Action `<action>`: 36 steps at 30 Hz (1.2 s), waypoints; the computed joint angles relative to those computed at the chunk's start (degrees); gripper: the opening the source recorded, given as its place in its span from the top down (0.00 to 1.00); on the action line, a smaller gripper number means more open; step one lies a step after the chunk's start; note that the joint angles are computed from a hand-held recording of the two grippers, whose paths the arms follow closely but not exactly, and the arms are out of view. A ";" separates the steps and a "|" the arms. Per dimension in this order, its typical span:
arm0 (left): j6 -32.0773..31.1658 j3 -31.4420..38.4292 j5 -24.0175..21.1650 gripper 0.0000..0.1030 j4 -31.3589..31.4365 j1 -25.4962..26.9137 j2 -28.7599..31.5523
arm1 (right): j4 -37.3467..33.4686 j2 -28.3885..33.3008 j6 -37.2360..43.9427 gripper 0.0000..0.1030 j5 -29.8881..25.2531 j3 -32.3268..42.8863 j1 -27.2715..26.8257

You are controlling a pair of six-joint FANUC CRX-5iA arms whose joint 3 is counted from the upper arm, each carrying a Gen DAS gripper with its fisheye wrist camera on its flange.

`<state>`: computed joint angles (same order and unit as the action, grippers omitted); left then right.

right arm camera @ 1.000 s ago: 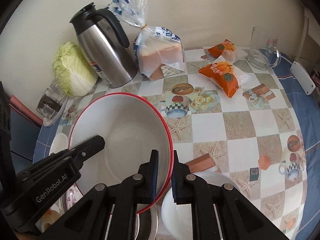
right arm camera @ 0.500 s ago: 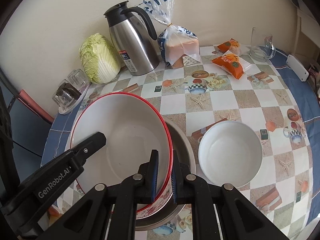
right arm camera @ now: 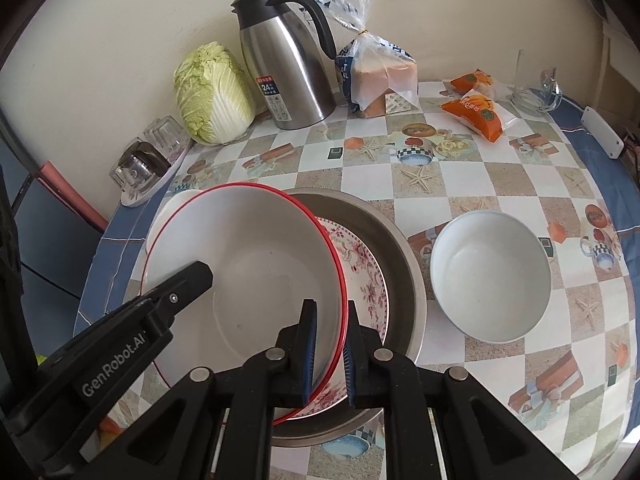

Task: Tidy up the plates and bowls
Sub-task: 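Lift the red-rimmed bowl and carry it over the steel basin, then lower the red-rimmed bowl onto the plate inside the basin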

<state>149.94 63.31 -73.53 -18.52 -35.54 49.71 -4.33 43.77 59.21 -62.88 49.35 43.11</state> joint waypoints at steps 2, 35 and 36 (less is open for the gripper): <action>0.65 -1.91 1.18 0.91 0.23 0.18 -1.01 | -0.44 0.29 0.04 0.87 -0.38 0.41 0.03; 2.03 -7.29 3.24 0.87 2.73 2.18 -2.95 | -1.90 5.23 -0.71 0.85 -5.00 6.99 0.99; 1.96 -7.36 3.38 0.87 3.00 2.29 -2.90 | -2.04 5.38 -0.74 0.85 -5.12 7.13 0.92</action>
